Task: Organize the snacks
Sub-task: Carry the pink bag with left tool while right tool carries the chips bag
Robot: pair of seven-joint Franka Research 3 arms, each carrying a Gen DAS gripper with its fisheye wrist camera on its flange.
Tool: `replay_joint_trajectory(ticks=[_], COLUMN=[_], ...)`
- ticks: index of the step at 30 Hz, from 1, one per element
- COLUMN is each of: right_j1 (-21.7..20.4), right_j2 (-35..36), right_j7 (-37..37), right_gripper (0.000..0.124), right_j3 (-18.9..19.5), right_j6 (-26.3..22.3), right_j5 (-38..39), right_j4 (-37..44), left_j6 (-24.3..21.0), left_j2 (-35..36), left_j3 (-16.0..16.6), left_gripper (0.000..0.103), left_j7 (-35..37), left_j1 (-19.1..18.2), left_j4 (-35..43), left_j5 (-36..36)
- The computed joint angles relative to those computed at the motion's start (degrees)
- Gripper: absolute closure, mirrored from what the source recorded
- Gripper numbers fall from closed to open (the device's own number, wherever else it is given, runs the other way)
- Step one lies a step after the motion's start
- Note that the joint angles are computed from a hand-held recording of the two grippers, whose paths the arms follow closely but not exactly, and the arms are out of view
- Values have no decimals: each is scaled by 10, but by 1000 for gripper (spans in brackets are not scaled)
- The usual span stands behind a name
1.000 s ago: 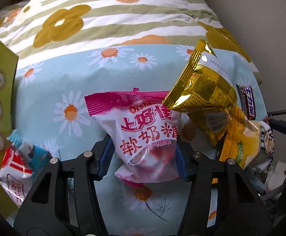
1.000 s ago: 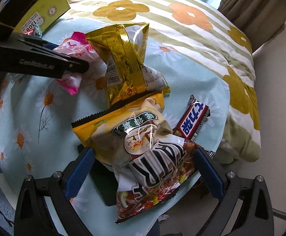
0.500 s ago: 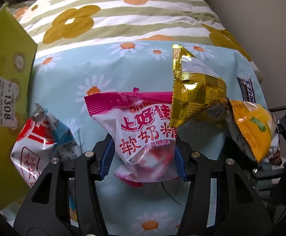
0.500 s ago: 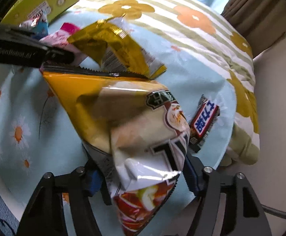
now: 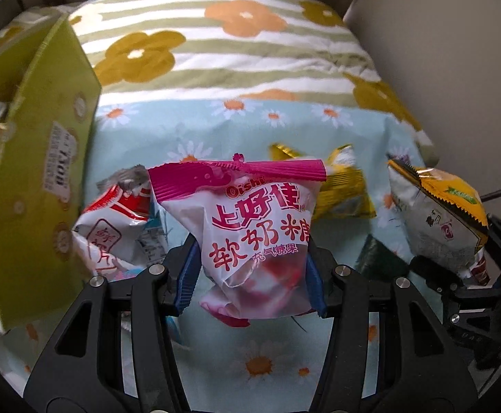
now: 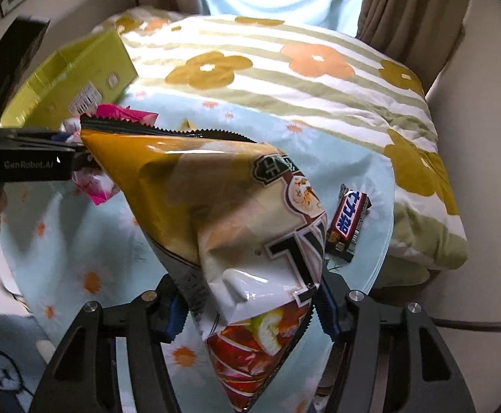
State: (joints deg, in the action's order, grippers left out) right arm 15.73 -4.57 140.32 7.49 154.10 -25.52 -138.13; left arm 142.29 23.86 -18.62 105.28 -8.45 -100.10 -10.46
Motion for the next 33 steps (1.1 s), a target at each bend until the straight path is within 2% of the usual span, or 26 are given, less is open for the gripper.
replay_joint_trajectory(ticks=[9, 17, 21, 25, 29, 33], right_j1=[-4, 7, 30, 62, 98, 130], right_j2=[-38, -18, 32, 93, 183, 286], right_j7=[78, 99, 114, 124, 106, 64], right_gripper=[67, 67, 67, 67, 67, 67], right_j3=[28, 41, 35, 13, -7, -23], right_j6=[-18, -45, -67, -60, -75, -98], right_j5=[-53, -93, -121, -128, -118, -85], right_j4=[19, 100, 179, 261, 380, 520], left_j6=[25, 12, 4, -24, -55, -87], left_j2=[-75, -106, -99, -72, -16, 52], left_j3=[-22, 5, 21, 38, 53, 54], left_gripper=[55, 55, 55, 55, 55, 55], left_j7=[86, 162, 193, 203, 190, 171], left_j1=[38, 52, 68, 92, 118, 142], left_j4=[-39, -10, 18, 69, 154, 250], left_j5=[-118, -217, -244, -238, -201, -160])
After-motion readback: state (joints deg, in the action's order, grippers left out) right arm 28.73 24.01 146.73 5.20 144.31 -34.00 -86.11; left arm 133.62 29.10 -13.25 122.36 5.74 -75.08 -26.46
